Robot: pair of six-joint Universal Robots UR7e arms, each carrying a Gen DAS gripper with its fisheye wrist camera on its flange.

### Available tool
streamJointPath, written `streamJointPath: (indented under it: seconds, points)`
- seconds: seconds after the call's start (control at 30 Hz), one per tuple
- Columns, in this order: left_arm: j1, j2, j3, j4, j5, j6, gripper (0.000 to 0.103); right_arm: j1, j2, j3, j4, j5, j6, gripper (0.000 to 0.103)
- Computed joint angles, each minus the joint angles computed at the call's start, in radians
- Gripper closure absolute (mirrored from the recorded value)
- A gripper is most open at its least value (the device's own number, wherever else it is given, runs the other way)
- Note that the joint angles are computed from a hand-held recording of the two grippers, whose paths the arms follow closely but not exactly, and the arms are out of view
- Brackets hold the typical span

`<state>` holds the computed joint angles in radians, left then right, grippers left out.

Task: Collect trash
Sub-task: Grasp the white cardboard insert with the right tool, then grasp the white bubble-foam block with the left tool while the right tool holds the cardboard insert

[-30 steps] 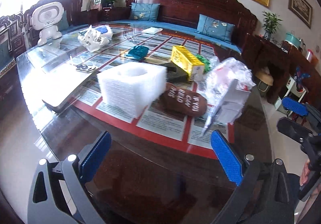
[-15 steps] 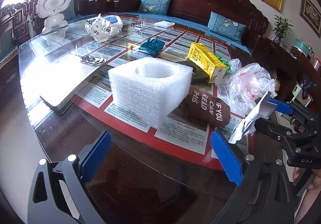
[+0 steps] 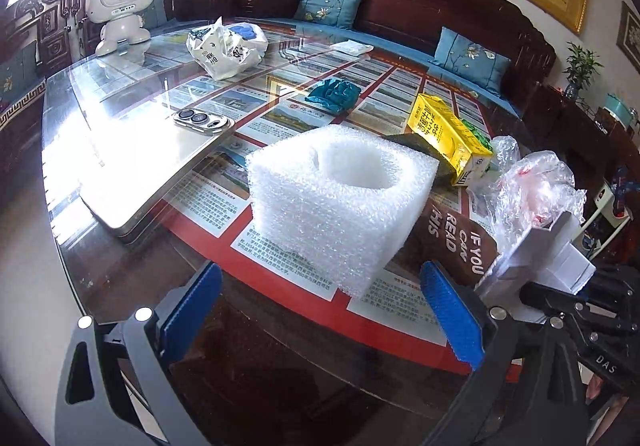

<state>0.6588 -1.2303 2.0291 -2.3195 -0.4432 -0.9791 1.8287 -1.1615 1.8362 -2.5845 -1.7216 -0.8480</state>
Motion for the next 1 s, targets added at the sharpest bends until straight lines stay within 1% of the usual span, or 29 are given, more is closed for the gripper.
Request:
streamJointPath:
  seconds: [0.13, 0.2, 0.3, 0.43, 0.5, 0.53, 0.57, 0.6, 0.8, 0.9, 0.97, 1.0]
  points:
    - [0.01, 0.008, -0.012, -0.045, 0.009, 0.046, 0.004, 0.003, 0.001, -0.001, -0.002, -0.017, 0.013, 0.096]
    - [0.022, 0.015, -0.031, -0.025, 0.009, 0.047, 0.004, 0.0, -0.002, -0.008, 0.027, -0.002, 0.026, 0.096]
    - [0.041, 0.023, -0.053, -0.014, 0.006, 0.051, 0.004, 0.002, -0.004, -0.007, 0.024, 0.002, 0.029, 0.096]
    - [0.063, 0.03, -0.064, -0.069, -0.012, 0.092, 0.004, 0.006, 0.002, -0.014, 0.036, -0.006, 0.033, 0.096]
    - [0.072, 0.033, -0.06, -0.122, -0.025, 0.129, 0.004, 0.005, 0.003, -0.012, 0.034, -0.005, 0.029, 0.096]
    - [0.078, 0.033, -0.057, -0.158, -0.04, 0.15, 0.005, 0.004, 0.003, -0.013, 0.038, -0.003, 0.03, 0.096]
    - [0.085, 0.033, -0.05, -0.197, -0.059, 0.169, 0.016, 0.003, 0.002, -0.013, 0.043, 0.0, 0.033, 0.096]
    - [0.092, 0.031, -0.046, -0.23, -0.083, 0.184, 0.017, 0.002, 0.001, -0.013, 0.043, 0.001, 0.033, 0.096]
    - [0.087, 0.031, -0.025, -0.313, -0.091, 0.234, 0.024, 0.001, 0.001, -0.019, 0.055, 0.007, 0.038, 0.096]
    - [0.083, 0.024, -0.012, -0.347, -0.101, 0.253, 0.03, -0.001, -0.002, -0.02, 0.063, 0.009, 0.04, 0.096]
    - [0.075, 0.021, -0.008, -0.344, -0.099, 0.257, 0.037, -0.001, -0.004, -0.018, 0.061, 0.01, 0.042, 0.096]
    - [0.07, 0.019, -0.006, -0.339, -0.099, 0.254, 0.038, -0.002, -0.004, -0.017, 0.06, 0.01, 0.042, 0.096]
